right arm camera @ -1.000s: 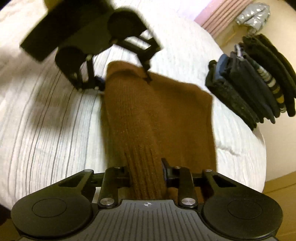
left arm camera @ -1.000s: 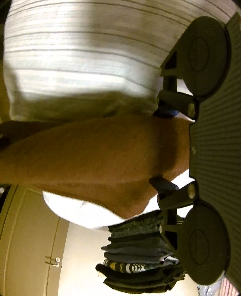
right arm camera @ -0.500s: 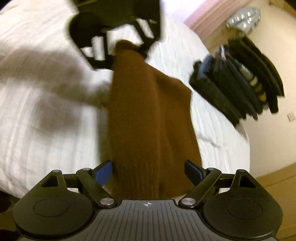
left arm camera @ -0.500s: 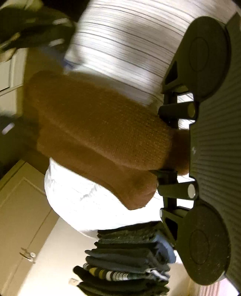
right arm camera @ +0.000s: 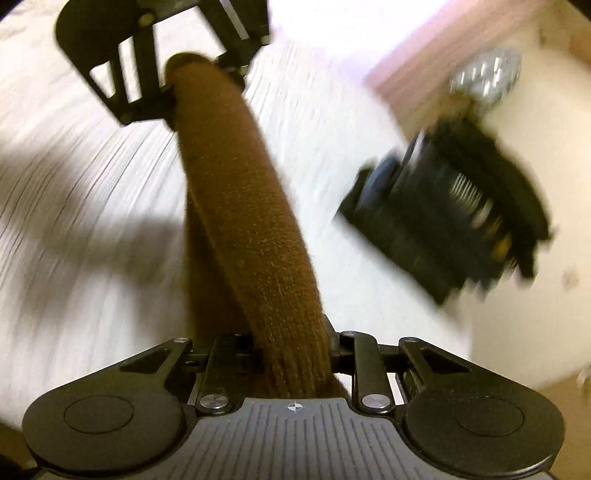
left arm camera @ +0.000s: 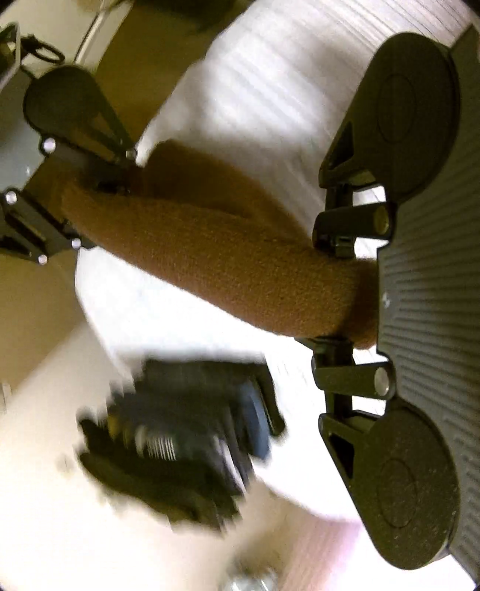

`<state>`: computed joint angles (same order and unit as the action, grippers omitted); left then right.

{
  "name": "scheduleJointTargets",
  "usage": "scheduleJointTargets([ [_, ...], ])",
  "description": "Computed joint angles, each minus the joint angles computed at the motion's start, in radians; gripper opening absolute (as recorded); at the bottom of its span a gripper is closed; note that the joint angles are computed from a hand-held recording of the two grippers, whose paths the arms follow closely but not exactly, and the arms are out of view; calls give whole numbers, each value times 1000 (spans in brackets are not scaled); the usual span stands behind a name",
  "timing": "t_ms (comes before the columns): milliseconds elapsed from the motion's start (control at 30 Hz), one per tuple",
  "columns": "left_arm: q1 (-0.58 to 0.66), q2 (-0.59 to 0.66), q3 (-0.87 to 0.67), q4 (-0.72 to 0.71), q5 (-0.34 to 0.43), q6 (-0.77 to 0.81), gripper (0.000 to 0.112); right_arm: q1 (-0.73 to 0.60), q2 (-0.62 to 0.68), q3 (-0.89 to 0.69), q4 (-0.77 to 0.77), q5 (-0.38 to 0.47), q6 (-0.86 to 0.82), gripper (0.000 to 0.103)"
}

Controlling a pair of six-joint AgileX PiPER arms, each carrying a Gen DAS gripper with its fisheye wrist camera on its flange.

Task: Fold clothes
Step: 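Lift the folded vest off the duvet with both grippers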

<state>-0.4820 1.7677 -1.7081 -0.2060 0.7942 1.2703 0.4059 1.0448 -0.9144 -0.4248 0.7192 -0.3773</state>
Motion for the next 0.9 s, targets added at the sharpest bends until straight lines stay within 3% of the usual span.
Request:
scheduleJointTargets([
  [133, -17, -155, 131, 182, -55, -195, 29, -72, 68, -132, 239, -134, -336, 23],
  [233, -90, -281, 356, 365, -79, -446, 29, -74, 33, -95, 433, -180, -562, 23],
  [400, -287, -408, 716, 618, -37, -928, 30, -24, -68, 153, 572, -121, -751, 23],
  [533, -437, -404, 890, 719, -37, -1230, 30, 86, -129, 355, 472, -56, -696, 23],
  [600, -441, -394, 877, 716, -29, -1293, 30, 164, -187, 411, 373, -67, -587, 33],
  [667, -400, -392, 834, 659, -17, -1259, 30, 198, -220, 424, 337, -56, -529, 82],
  [700, -376, -392, 811, 625, -9, -1231, 30, 205, -241, 433, 328, -63, -511, 91],
  [800, -315, -396, 750, 538, 14, -1157, 30, 198, -256, 447, 383, -107, -589, 94],
  [900, -277, -455, 747, 499, 48, -1084, 31, 188, -174, 407, 373, -146, -572, 93],
])
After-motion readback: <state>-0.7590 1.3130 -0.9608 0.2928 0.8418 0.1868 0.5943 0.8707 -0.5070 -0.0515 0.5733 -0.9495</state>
